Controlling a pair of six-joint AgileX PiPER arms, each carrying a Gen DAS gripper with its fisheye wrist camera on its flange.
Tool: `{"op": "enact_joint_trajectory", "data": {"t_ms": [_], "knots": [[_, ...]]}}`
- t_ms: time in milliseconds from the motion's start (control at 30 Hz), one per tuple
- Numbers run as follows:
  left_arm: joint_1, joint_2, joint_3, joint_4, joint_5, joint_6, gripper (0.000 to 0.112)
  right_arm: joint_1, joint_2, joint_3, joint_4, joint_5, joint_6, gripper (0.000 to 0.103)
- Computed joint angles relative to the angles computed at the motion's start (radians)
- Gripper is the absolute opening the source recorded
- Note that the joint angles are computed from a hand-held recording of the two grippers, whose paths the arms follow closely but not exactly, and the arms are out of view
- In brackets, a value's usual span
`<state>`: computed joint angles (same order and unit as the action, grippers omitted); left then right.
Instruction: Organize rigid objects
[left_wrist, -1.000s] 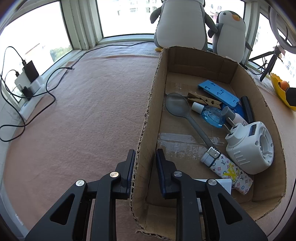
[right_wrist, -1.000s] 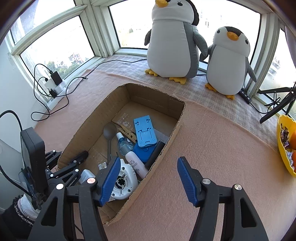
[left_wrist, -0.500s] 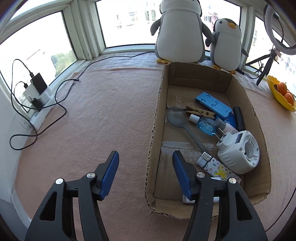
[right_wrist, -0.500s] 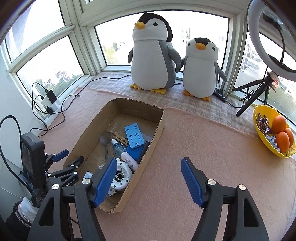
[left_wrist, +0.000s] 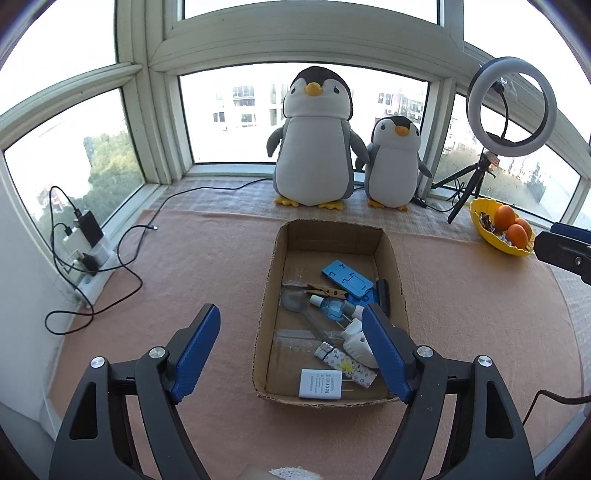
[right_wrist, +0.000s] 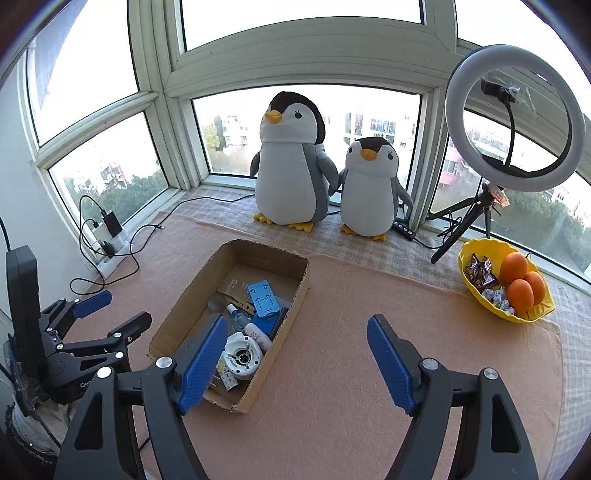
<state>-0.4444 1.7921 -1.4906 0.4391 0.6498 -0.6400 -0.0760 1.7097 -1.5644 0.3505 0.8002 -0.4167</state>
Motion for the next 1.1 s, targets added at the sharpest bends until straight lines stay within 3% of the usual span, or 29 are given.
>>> {"op": "enact_joint_trajectory", "data": {"t_ms": [200, 400, 1100], "knots": [[-0.042, -0.049, 0.019, 0.065, 0.033, -0.068, 0.082, 0.010, -0.100, 0.133, -0.087, -0.104, 0.064, 0.081], [-0.067, -0.062, 0.027, 0.038, 0.050, -0.064, 0.082, -0.011, -0.171, 0.250, -0.062, -0.171, 0.087, 0.082], [-0.109, -0.080, 0.042, 0.078, 0.062, -0.105, 0.082, -0.038, -0.195, 0.311, -0.036, -0.166, 0.080, 0.083]]}}
